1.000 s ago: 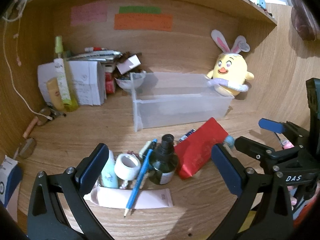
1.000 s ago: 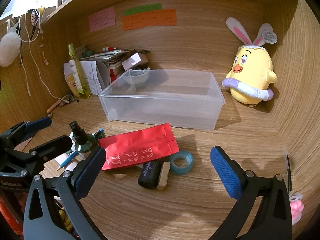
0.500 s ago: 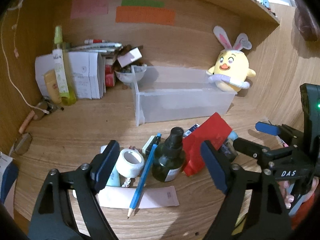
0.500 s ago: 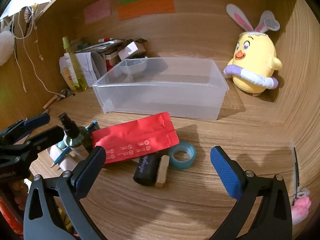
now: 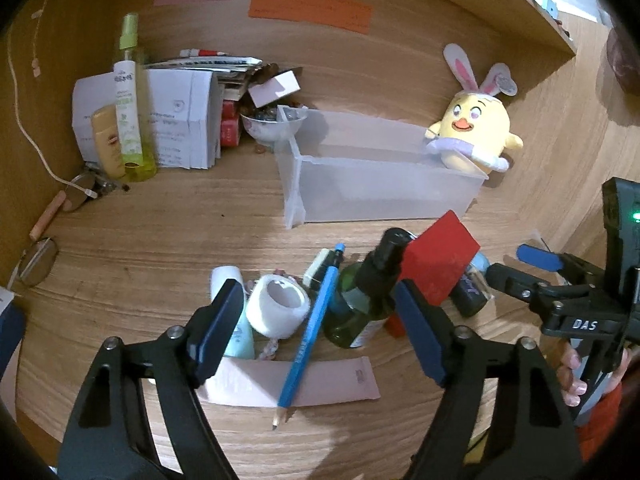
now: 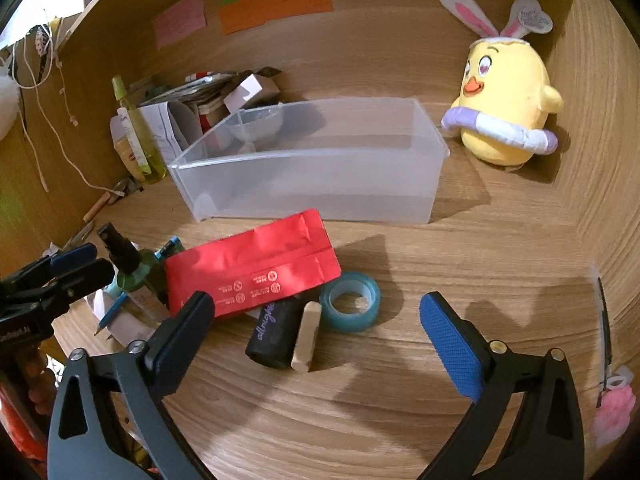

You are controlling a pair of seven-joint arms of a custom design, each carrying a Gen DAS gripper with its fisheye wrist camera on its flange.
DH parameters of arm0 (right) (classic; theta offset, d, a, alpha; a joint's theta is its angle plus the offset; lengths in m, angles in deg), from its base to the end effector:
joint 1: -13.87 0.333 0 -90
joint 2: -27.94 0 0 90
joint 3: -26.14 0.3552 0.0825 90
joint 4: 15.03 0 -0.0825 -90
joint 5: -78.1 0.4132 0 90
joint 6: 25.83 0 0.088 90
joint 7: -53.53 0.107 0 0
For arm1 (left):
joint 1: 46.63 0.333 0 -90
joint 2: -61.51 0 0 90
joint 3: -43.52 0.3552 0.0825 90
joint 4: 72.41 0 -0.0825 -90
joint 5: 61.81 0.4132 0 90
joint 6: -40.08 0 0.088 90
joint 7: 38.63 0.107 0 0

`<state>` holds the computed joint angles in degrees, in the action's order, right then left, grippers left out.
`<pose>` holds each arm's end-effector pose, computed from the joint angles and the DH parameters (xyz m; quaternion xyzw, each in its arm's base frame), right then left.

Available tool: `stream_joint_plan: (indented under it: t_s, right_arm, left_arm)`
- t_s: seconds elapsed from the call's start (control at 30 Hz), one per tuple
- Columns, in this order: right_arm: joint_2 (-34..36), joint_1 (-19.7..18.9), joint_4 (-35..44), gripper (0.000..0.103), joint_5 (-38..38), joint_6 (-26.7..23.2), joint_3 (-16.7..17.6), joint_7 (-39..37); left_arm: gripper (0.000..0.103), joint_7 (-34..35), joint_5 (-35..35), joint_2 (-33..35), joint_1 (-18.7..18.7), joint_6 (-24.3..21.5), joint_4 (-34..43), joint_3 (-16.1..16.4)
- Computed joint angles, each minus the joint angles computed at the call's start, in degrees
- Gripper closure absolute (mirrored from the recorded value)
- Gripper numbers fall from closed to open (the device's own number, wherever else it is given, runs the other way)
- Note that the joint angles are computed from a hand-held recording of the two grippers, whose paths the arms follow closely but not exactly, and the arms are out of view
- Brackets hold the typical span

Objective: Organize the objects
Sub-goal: 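Move the left tool toward the dark green spray bottle while the right tool approaches the beige block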

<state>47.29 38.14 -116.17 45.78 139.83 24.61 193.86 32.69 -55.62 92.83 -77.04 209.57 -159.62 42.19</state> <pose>0.6571 0.3121 0.4812 -0.6512 0.6413 -0.2232 0.3389 0.6753 -0.4211 0.4695 -0.5299 0.7305 -0.3953 0.1710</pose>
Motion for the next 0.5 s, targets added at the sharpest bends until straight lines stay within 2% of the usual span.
stream_joint_plan:
  t_s: [0.1,0.27,0.37,0.5]
  right_arm:
    - [0.48,-1.53,0.09,0.019,3.03,-0.45,2.08,-3.64]
    - [1.49,-1.96,0.95,0.048,6.50,-2.68,3.45,-7.75]
    - [1.49,-3.12,0.30,0.055,9.95,-1.89,4.88,-10.46]
    - [0.59,-2.48,-1.04,0.060,11.03,-0.88,4.16,-10.96]
  left_arm:
    - [0.032,1.42,-0.69,0.61,0.80,-0.26,0.67,-1.55]
    - [0.042,4.55,-2.60,2.08,1.93,-1.65,2.69,-4.01]
    - [0.048,7.00,-4.55,3.43,3.20,-2.99,4.79,-6.22]
    - [0.050,7.50,-5.21,4.48,2.32,-3.44,6.46,-5.47]
